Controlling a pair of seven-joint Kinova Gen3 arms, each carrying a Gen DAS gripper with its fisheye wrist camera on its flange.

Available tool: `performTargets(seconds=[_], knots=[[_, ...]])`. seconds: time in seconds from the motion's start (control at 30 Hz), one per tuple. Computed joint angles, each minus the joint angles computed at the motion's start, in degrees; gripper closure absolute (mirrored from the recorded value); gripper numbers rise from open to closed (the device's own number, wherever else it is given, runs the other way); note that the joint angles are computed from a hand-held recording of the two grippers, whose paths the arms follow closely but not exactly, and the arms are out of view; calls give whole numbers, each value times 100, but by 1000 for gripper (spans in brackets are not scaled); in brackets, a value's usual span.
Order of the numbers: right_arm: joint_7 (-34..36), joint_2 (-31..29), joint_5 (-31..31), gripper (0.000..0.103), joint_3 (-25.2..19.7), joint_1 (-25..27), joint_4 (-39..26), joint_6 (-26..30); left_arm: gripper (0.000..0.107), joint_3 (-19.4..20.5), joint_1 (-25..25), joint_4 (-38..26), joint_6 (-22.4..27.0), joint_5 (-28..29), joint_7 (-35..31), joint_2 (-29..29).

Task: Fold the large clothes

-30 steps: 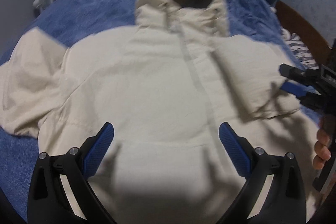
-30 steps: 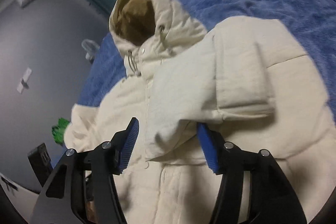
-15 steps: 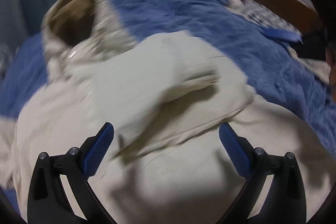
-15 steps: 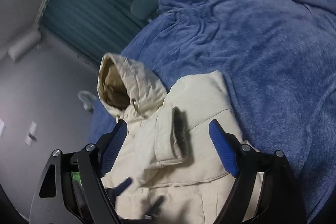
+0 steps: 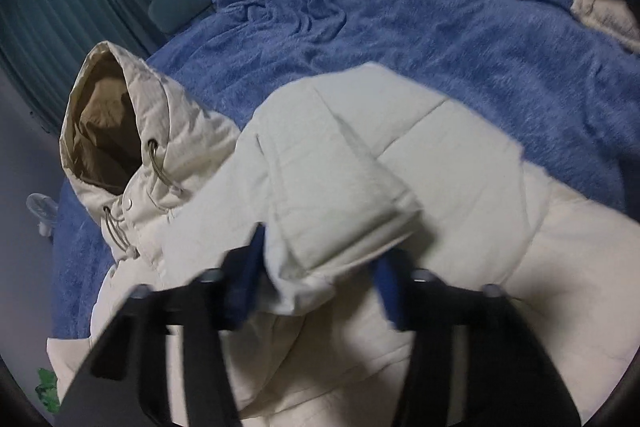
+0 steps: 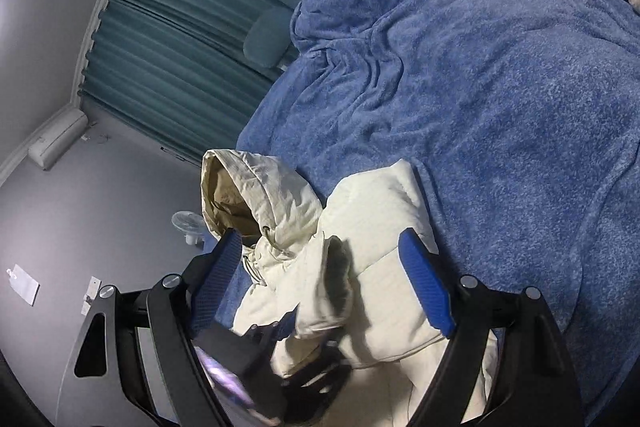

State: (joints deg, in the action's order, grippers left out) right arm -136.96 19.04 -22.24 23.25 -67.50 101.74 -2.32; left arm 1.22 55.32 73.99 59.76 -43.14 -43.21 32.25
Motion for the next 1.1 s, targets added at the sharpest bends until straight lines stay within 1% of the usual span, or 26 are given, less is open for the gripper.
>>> performTargets(seconds=[0.03, 0.07, 0.13, 0.23, 0.27, 0.33, 0.37, 0.4, 0.43, 0.5, 0.57, 0.6, 0.63, 0.67, 0.7, 0.73, 0.77, 0.83, 0.87, 0.9, 1.0, 1.07, 1.1], knots=[[24, 35, -12, 25, 176, -145, -58, 107, 74, -32, -49, 164, -140, 92, 78, -182], [-2, 75, 32, 25, 268, -218, -128, 198, 76, 24, -143, 348, -262, 118, 249, -364], [-108, 96, 200, 25, 217, -191, -191, 254, 78, 149, -331, 830, -576, -8, 715, -757], [-229, 139, 489, 25, 61, -110, -331, 369, 80, -13, -284, 1626, -918, -181, 1414, -1462], [-265, 175, 598, 25, 120, -175, -416, 477, 80, -94, -239, 1891, -1035, -228, 1647, -1689], [-377, 245, 798, 25, 273, -328, -554, 664, 81, -530, 76, 2422, -1206, -166, 2113, -2204], [-438, 275, 894, 25, 323, -379, -608, 743, 82, -675, 168, 2688, -1215, -124, 2346, -2469], [-509, 318, 984, 25, 372, -427, -682, 837, 82, -714, 174, 2934, -1311, -170, 2579, -2680], [-566, 367, 1078, 25, 391, -452, -766, 953, 83, -666, 85, 3196, -1419, -239, 2812, -2880], [-671, 450, 1258, 25, 377, -459, -920, 1159, 84, -397, -346, 3713, -1613, -279, 3235, -3283], [-750, 604, 1480, 25, 369, -474, -1209, 1532, 85, -140, -820, 4082, -1807, -201, 3432, -3553], [-787, 690, 1590, 25, 352, -476, -1359, 1725, 85, -99, -1023, 4269, -1928, -170, 3553, -3665], [-806, 789, 1693, 25, 300, -456, -1536, 1939, 86, -149, -1170, 4410, -2120, -68, 3584, -3735], [-824, 854, 1771, 25, 221, -413, -1651, 2065, 86, -285, -1305, 4539, -2353, 125, 3533, -3811], [-808, 941, 1835, 25, 95, -335, -1795, 2197, 86, -327, -1466, 4642, -2586, 229, 3454, -3880], [-821, 989, 1905, 25, 6, -288, -1879, 2270, 87, -408, -1587, 4739, -2791, 250, 3461, -3955], [-822, 1061, 1987, 25, -84, -247, -1996, 2370, 87, -394, -1716, 4788, -2903, 219, 3453, -3972], [-857, 1205, 2203, 25, -178, -228, -2240, 2630, 86, -348, -1938, 4785, -2900, 240, 3270, -3894], [-875, 1267, 2313, 25, -222, -219, -2349, 2759, 86, -325, -2000, 4715, -2894, 375, 3132, -3793], [-887, 1336, 2411, 25, -279, -195, -2464, 2898, 86, -387, -2051, 4727, -2940, 595, 2924, -3694], [-868, 1541, 2559, 25, -602, 20, -2745, 3255, 86, -368, -2297, 4682, -2943, 1117, 2347, -3372], [-888, 1624, 2629, 25, -815, 171, -2842, 3373, 86, -317, -2439, 4698, -2983, 1270, 2167, -3262], [-897, 1669, 2679, 25, -909, 235, -2905, 3447, 85, -232, -2588, 4706, -3031, 1411, 2079, -3221]])
